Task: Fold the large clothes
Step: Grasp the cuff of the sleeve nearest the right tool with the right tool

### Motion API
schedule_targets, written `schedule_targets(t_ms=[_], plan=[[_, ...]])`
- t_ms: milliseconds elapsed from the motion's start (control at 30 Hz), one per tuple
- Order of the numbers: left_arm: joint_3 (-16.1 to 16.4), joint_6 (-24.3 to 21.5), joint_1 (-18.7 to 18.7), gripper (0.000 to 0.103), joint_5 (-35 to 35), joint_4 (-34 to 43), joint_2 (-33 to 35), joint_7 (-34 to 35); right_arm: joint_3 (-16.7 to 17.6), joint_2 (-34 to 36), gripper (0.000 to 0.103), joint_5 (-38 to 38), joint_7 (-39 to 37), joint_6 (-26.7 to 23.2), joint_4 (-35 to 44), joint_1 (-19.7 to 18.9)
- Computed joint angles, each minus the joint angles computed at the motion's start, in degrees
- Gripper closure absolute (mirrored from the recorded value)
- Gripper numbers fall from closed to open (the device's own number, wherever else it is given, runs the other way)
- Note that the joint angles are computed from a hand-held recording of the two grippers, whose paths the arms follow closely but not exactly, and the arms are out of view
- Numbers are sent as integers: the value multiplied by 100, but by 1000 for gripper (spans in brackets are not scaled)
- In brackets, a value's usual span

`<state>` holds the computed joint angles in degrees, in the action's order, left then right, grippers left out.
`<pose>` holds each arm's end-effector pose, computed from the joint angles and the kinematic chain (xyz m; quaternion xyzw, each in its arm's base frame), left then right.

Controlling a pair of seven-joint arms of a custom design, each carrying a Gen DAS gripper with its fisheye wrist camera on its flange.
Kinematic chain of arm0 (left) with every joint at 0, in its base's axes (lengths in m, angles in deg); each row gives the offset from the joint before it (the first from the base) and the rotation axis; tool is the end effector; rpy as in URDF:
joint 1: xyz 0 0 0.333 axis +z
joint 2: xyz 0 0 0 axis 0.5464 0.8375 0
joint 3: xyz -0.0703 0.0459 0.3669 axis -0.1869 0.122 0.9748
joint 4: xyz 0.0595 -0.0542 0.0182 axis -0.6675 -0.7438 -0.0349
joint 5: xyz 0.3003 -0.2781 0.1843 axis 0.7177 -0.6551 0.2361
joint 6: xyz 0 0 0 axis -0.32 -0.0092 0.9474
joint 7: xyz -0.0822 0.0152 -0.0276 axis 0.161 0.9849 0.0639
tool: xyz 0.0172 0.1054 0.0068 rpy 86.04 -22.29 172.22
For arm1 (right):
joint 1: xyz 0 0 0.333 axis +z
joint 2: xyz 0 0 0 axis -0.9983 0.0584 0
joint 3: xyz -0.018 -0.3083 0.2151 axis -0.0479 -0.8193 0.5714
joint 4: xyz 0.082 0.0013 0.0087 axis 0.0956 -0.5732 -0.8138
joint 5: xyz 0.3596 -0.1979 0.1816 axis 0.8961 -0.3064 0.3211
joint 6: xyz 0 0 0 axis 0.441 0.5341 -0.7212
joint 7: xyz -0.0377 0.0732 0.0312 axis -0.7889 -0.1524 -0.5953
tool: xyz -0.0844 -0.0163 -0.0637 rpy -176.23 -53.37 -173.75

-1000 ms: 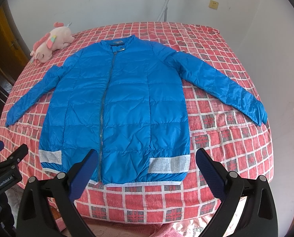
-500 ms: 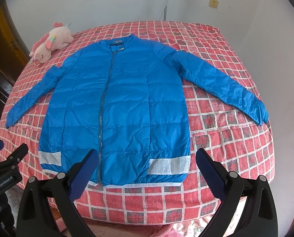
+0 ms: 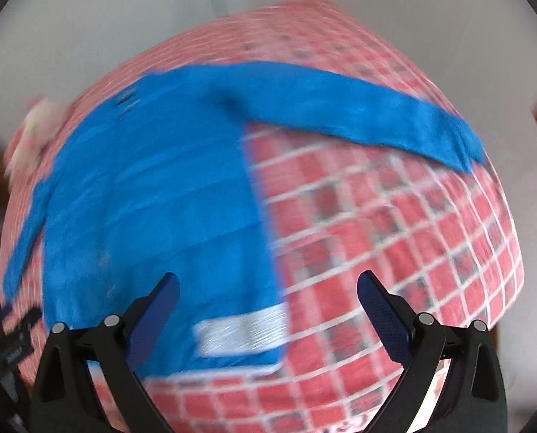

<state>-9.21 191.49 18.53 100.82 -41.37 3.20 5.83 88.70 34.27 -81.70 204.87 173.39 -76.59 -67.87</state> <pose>0.4628 -0.2957 0.4731 -0.6776 0.7080 -0.0711 0.1858 0.4321 0.2031 0.4721 -0.5513 0.8136 -0.1028 0.1535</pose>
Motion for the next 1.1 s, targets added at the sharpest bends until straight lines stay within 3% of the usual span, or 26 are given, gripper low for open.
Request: schedule_targets(t_ms=[67, 167, 233, 367, 567, 733, 767, 800, 900, 1033, 1100], plan=[[6, 264, 12, 3, 143, 172, 279, 38, -243, -146, 4, 81, 101, 164, -274, -229], [99, 1157, -31, 3, 348, 464, 756, 204, -558, -254, 5, 4, 189, 421, -596, -755], [122, 1073, -146, 3, 777, 969, 1210, 83, -835, -214, 6, 92, 104, 736, -753, -1031], [344, 1088, -433, 3, 574, 1796, 1949, 338, -1488, 214, 10, 861, -508, 1509, -844, -1289], [739, 936, -862, 3, 384, 2768, 2799, 411, -1836, 1069, 12, 2040, -1502, 1769, -469, -1452], [913, 1011, -966, 4, -109, 3125, 3180, 591, -1724, 1475, 17, 2561, -1954, 1850, -236, -1742], [963, 1002, -1000, 4, -120, 3172, 3227, 598, -1647, 1533, 24, 2510, -1921, 1901, -195, -1829], [1005, 996, -1021, 4, -136, 3210, 3267, 609, -1570, 1580, 39, 2400, -1850, 1918, -145, -1918], [1078, 1005, -1016, 4, -253, 3282, 3352, 666, -1562, 1622, 62, 3247, -2572, 2034, -80, -1884], [1169, 994, -971, 4, -352, 3290, 3362, 699, -1298, 1377, 70, 2564, -1824, 2156, -194, -2099], [1212, 1005, -934, 5, -368, 3258, 3332, 679, -928, 1109, 70, 1212, -684, 2072, -272, -2461]])
